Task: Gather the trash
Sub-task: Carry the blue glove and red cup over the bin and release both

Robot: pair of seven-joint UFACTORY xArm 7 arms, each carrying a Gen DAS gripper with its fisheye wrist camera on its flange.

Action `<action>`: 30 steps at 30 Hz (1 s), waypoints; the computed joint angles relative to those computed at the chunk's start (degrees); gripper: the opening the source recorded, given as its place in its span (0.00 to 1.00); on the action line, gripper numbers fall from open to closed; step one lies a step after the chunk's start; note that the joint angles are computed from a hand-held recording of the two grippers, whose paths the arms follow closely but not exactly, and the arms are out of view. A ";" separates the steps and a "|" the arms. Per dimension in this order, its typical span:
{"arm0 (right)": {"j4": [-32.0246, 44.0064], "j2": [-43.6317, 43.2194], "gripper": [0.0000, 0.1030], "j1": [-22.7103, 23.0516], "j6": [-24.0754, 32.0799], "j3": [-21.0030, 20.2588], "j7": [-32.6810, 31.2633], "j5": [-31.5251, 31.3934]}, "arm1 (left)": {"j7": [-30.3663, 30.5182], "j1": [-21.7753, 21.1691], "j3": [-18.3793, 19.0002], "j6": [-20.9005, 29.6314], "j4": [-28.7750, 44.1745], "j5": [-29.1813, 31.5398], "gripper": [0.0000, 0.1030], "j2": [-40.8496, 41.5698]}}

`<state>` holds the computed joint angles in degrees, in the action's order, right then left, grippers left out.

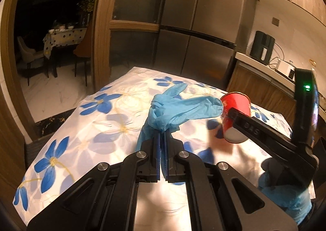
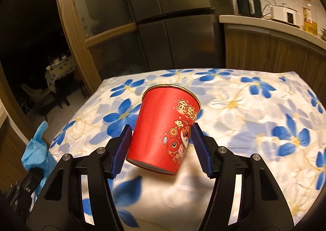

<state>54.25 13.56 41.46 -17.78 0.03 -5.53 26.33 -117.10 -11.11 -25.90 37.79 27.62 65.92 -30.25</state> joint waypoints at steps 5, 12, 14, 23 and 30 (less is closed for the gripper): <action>-6.37 -5.72 0.58 -4.58 -2.85 1.96 -0.17 -0.52 | -1.56 -0.19 -1.45 -0.08 5.69 3.86 0.02 6.57; -16.03 -14.20 0.58 -13.60 -6.23 4.48 1.59 -4.13 | -2.42 -5.14 -1.60 3.92 15.22 8.64 0.02 17.27; -18.80 -16.69 0.58 -16.16 -6.59 4.03 3.87 -7.26 | -1.87 -6.78 -1.42 4.86 18.81 10.06 0.02 20.88; -28.71 -26.82 0.58 -27.09 -8.78 -1.99 10.55 -18.79 | 5.22 -15.68 1.42 5.47 39.78 17.69 0.02 38.99; -31.27 -29.63 0.58 -38.86 -11.20 -7.54 11.07 -24.85 | 13.92 -24.77 4.37 0.98 64.11 23.16 0.02 57.15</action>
<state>22.98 -16.07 2.61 -28.98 -7.50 5.53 1.48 -103.18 -35.88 -21.53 38.77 91.73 89.08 26.90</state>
